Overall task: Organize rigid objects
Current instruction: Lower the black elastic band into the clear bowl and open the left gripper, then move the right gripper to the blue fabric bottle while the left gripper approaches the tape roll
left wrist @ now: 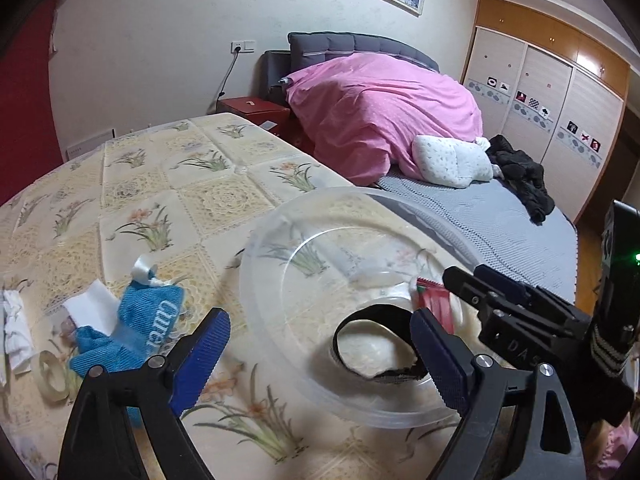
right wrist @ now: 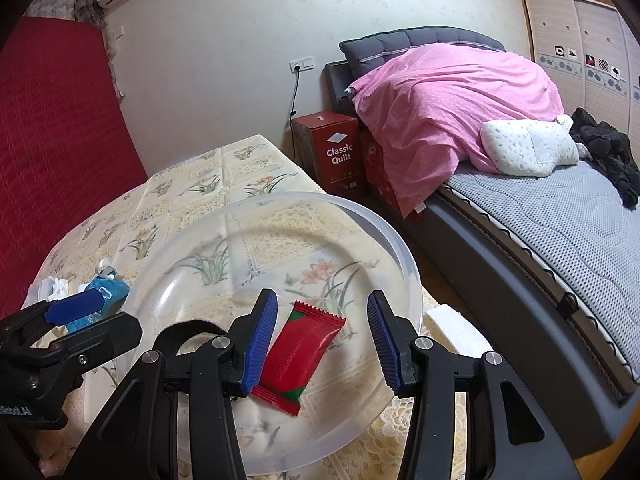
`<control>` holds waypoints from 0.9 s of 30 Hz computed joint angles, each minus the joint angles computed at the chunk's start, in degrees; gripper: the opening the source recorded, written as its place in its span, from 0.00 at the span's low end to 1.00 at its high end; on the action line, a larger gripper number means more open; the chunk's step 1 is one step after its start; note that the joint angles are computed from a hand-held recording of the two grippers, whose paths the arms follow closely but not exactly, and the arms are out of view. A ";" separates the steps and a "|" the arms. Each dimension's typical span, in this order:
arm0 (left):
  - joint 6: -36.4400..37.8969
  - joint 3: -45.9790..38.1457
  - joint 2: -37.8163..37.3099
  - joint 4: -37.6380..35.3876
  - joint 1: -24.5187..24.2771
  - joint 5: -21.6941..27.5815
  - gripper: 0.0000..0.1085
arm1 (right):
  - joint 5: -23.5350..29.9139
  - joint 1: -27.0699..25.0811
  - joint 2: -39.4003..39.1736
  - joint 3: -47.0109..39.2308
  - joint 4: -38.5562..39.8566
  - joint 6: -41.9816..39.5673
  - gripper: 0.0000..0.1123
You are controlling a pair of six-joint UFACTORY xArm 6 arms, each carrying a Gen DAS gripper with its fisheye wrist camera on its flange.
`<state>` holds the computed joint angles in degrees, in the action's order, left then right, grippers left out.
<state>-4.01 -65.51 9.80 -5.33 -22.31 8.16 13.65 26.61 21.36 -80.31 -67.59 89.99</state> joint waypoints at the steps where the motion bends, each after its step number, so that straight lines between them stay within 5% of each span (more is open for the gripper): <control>1: -0.80 0.31 -0.23 0.84 0.19 -0.07 0.87 | -0.10 -0.02 0.04 -0.03 -0.06 0.04 0.43; 16: -12.10 4.86 -4.29 10.22 4.00 -1.37 0.94 | -0.34 1.85 0.48 -1.41 -2.06 0.00 0.50; 27: -27.58 10.85 -9.73 26.36 9.60 -2.43 0.94 | -2.53 3.60 2.30 -3.96 0.20 -3.82 0.50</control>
